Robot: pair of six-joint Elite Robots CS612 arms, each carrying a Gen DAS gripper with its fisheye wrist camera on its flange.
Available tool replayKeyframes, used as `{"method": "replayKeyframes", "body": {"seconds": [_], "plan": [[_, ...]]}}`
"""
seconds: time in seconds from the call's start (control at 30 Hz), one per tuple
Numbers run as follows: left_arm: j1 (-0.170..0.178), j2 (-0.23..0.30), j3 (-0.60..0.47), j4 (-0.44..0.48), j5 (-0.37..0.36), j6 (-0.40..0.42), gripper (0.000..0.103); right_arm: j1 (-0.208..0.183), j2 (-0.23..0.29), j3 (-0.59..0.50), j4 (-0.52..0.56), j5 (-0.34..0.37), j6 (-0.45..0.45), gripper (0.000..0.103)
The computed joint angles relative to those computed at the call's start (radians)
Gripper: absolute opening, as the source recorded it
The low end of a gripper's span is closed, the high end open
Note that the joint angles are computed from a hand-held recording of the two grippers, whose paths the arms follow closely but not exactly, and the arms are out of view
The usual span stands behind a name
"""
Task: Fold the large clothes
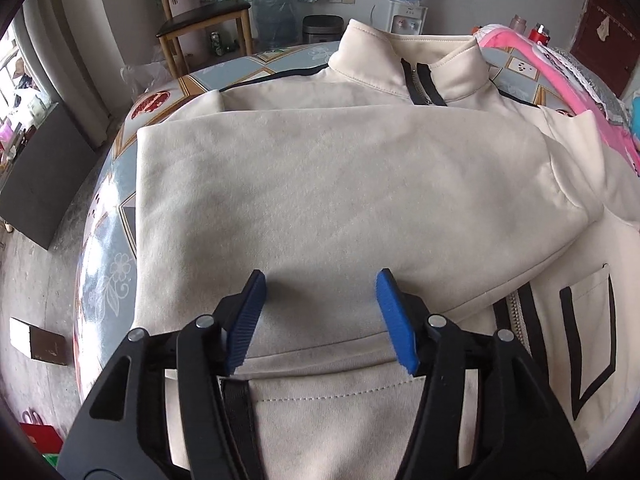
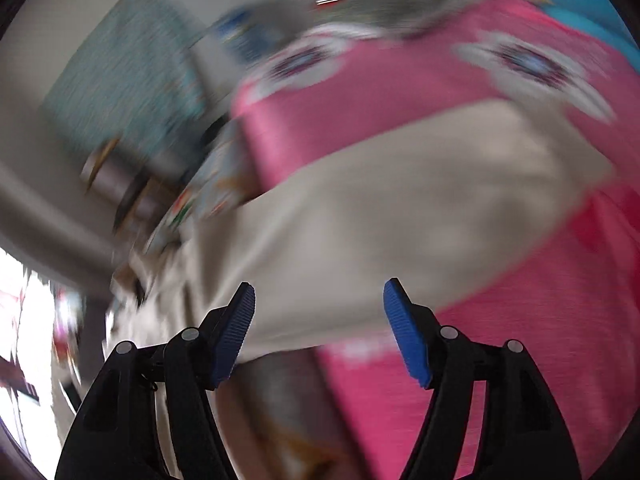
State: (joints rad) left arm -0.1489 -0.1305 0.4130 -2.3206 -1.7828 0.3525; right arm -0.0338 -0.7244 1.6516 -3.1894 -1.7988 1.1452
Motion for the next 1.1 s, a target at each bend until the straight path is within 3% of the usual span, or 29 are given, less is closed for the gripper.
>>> {"method": "replayKeyframes", "body": {"seconds": [0.13, 0.27, 0.4, 0.43, 0.53, 0.63, 0.8, 0.97, 1.1], "plan": [[0.001, 0.006, -0.014, 0.010, -0.005, -0.005, 0.058, -0.054, -0.014, 0.140, -0.177, -0.017, 0.213, 0.066], [0.001, 0.007, -0.016, 0.010, -0.006, -0.011, 0.058, -0.093, 0.023, 0.180, -0.319, 0.006, 0.342, 0.064], [0.003, 0.007, -0.015, 0.009, -0.014, -0.016, 0.058, -0.103, 0.045, 0.171, -0.339, -0.016, 0.370, 0.048], [0.003, 0.006, -0.014, 0.008, -0.014, -0.016, 0.058, -0.102, 0.043, 0.163, -0.309, -0.027, 0.358, 0.037], [0.002, 0.004, -0.008, 0.003, -0.009, -0.015, 0.058, -0.096, 0.027, 0.150, -0.251, -0.060, 0.319, 0.015], [0.001, 0.000, -0.001, -0.003, -0.004, -0.017, 0.058, -0.078, 0.005, 0.141, -0.263, -0.119, 0.245, 0.012], [0.000, -0.003, 0.004, -0.002, -0.001, -0.015, 0.058, -0.026, -0.051, 0.063, -0.266, -0.195, -0.004, 0.011], [0.007, -0.006, -0.001, 0.022, -0.015, -0.020, 0.058, 0.026, -0.048, -0.111, -0.276, -0.155, -0.275, 0.011], [0.023, -0.043, 0.063, -0.018, -0.035, -0.023, 0.058, 0.078, 0.011, -0.311, -0.230, -0.066, -0.462, 0.011]]}}
